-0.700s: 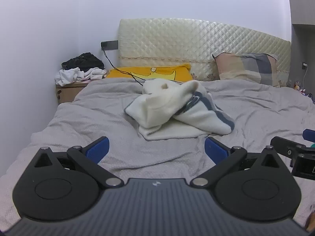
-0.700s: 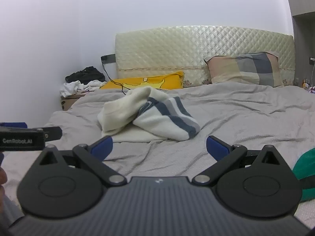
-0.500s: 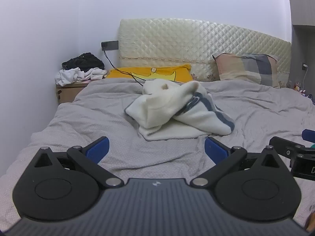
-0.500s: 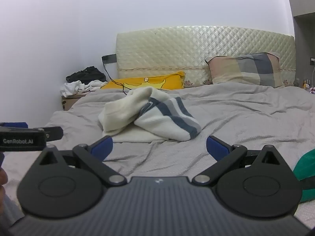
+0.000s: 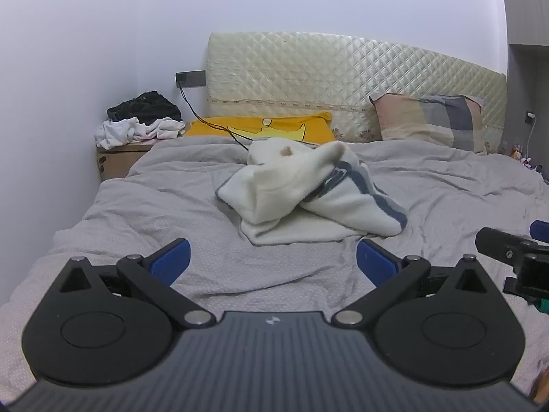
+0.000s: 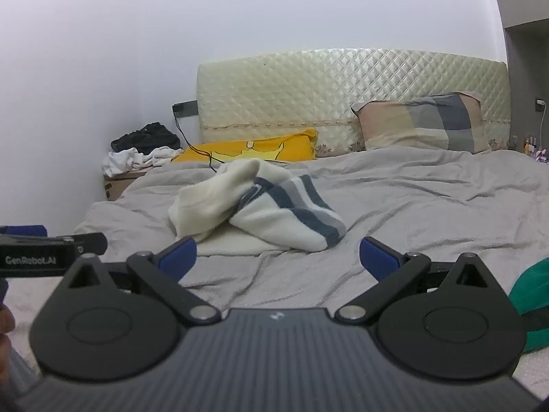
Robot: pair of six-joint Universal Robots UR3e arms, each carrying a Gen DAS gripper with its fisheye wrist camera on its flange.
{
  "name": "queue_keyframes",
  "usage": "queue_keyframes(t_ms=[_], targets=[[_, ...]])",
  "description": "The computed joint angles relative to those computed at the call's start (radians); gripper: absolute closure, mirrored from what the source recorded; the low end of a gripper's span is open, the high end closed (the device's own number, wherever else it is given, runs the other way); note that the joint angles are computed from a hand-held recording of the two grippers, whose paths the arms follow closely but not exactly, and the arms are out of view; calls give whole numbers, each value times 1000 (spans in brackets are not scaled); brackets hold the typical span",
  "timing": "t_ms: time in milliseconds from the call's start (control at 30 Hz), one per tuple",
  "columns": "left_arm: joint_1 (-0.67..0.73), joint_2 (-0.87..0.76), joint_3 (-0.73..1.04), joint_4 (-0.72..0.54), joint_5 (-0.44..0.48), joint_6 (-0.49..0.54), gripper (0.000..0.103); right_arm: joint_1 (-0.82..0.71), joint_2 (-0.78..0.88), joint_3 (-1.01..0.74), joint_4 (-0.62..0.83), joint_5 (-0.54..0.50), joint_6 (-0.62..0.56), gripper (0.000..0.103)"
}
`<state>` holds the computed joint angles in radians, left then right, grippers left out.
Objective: Fold large clothes
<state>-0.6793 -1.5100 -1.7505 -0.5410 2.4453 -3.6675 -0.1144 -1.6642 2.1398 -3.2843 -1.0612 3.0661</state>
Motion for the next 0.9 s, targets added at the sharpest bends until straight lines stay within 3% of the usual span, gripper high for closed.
queue_keyframes(t_ms=[533,900], targets=[[-18,-14,22,-19,29,-19,0,4,9,-2,-21,-28,-6,0],[-2,2,-34,18,18,-15,0,-27,2,10,-30,13,15,0]])
